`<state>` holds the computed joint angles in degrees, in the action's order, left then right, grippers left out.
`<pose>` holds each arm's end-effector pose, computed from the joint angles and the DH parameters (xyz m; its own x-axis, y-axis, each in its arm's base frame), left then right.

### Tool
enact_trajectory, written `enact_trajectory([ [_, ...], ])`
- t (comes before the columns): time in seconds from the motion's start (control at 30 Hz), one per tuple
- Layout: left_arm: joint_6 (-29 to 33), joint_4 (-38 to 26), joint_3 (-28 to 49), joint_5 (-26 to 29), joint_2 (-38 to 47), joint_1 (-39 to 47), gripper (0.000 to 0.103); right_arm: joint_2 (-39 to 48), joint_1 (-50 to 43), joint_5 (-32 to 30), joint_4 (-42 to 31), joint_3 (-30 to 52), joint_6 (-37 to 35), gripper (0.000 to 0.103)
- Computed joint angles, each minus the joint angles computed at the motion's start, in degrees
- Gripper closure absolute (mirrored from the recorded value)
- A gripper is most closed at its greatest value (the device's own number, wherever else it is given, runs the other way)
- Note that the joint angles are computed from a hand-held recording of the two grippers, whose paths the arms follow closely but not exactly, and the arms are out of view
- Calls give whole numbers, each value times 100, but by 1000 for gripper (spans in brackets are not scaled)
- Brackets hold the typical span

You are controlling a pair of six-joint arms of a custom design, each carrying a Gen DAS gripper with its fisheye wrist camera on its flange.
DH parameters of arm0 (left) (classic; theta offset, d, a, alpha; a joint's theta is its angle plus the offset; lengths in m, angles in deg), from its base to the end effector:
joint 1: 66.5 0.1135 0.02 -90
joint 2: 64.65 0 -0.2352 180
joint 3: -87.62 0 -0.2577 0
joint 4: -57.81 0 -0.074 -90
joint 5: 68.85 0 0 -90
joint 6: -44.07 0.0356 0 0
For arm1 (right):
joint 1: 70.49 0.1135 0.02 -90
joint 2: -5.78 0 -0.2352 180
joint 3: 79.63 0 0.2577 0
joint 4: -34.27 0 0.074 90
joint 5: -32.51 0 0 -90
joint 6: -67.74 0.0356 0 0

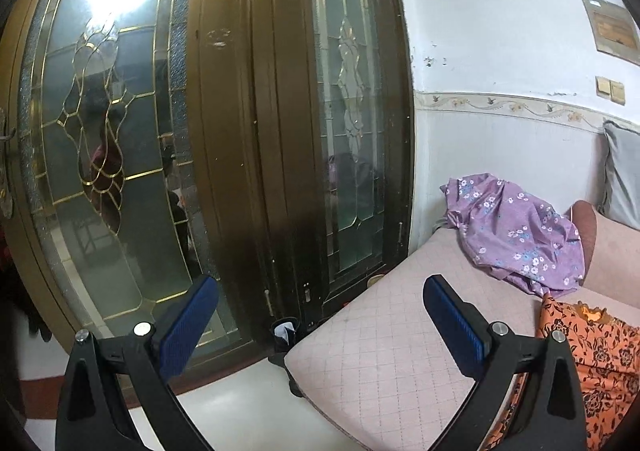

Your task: Fold small clothes

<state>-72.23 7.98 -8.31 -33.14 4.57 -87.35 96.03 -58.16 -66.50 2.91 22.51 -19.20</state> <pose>0.2564 -0.0667 0.3451 -0.2969 -0.1637 -0.9408 -0.6085 0.7917 0.0543 0.3662 0.0858 0.3654 -0.3441 -0.0213 -0.9387 -0.3373 0.9358 0.1025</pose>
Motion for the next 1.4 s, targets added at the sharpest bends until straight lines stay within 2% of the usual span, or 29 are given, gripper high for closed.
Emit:
enact_trajectory([
  [0.37, 206, 63, 397, -262, 476, -388, 1, -80, -171, 44, -8, -96, 83, 36],
  [0.73, 371, 47, 895, -282, 1078, -720, 1, -149, -596, 6, 14, -198, 251, 36],
  [0.93, 233, -159, 1210, -12, 1438, -943, 1, 55, -919, 277, -89, -70, 248, 35],
  [1.07, 231, -121, 1291, 191, 1623, -1211, 1, 394, -1199, 449, -508, 421, 346, 35],
  [1.23, 191, -220, 1622, 528, 1966, -1414, 1, 215, -1435, 733, -448, 386, 342, 35],
  [1.4, 231, -208, 1780, 423, 2094, -1676, 1, 117, -1629, 933, -594, 433, 328, 35],
])
